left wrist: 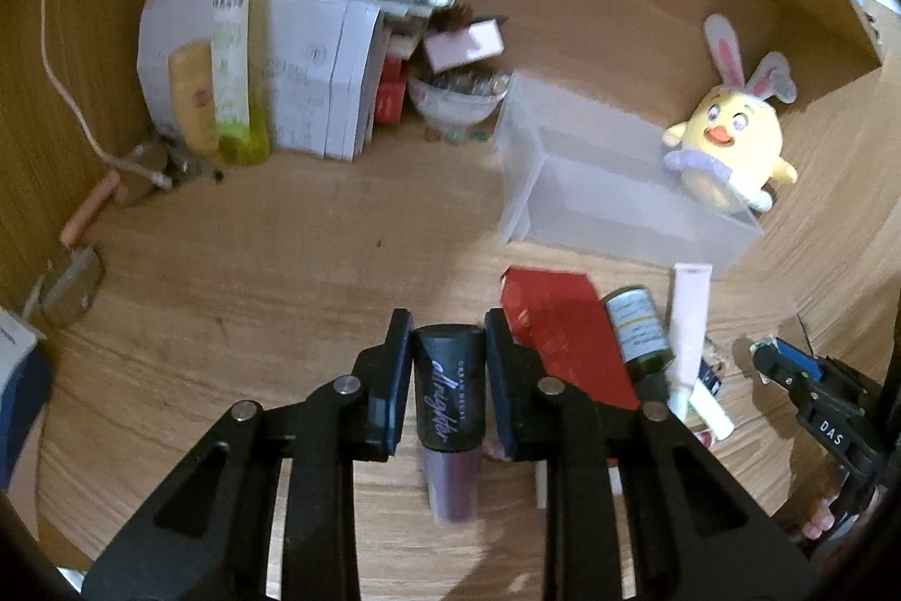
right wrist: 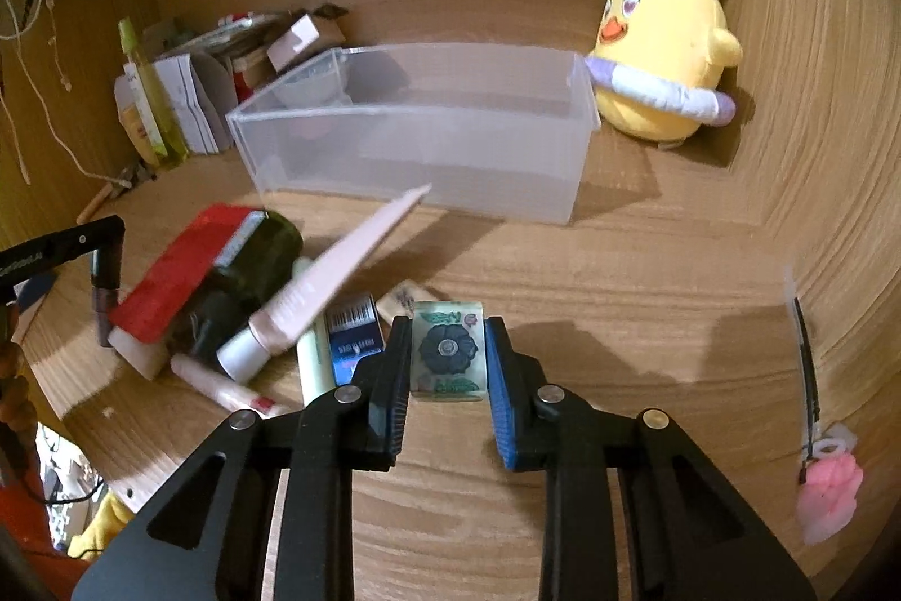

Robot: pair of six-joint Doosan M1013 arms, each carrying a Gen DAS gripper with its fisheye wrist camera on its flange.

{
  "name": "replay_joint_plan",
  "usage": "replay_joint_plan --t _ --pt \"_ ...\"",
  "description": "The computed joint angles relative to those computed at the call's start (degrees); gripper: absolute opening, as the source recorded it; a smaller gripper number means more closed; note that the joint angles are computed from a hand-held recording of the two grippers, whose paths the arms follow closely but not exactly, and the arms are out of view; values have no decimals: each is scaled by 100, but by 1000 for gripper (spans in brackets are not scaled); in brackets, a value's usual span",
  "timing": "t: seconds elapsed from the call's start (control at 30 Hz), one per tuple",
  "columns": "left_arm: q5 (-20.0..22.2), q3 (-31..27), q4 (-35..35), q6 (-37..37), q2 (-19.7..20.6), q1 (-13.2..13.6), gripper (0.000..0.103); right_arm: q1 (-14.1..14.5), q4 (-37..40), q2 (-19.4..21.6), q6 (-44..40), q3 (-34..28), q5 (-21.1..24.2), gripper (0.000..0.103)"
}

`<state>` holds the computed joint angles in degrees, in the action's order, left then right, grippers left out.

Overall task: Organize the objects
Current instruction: 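Close the right gripper on the green card while the left gripper grasps the lipstick tube, then carry the green card with the right tool while the left tool carries the lipstick into the clear box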

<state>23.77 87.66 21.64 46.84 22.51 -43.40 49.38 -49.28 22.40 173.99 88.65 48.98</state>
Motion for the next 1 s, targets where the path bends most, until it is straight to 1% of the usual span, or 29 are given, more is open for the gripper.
replay_joint_plan --t 0.13,0.3,0.47,0.57,0.63,0.77,1.0 --pt "-109 11 446 -258 -66 -62 25 17 -231 -13 88 -55 41 23" --pt "-246 -23 784 -508 -98 -84 25 26 -515 -44 221 -89 75 23" --pt "-344 -124 952 -591 -86 -79 25 26 -771 -67 303 -130 143 23" --pt "-383 -186 1426 -938 -77 -119 25 10 -928 -91 377 -138 155 23" --pt "-403 -234 1617 -1033 -66 -144 25 -5 -1009 -110 412 -138 145 23" --pt "-470 -352 1681 -972 -25 -167 25 -35 -1131 -117 409 -179 130 23" --pt "-616 -614 1175 -366 94 -173 25 -101 -1388 -117 390 -284 79 23"
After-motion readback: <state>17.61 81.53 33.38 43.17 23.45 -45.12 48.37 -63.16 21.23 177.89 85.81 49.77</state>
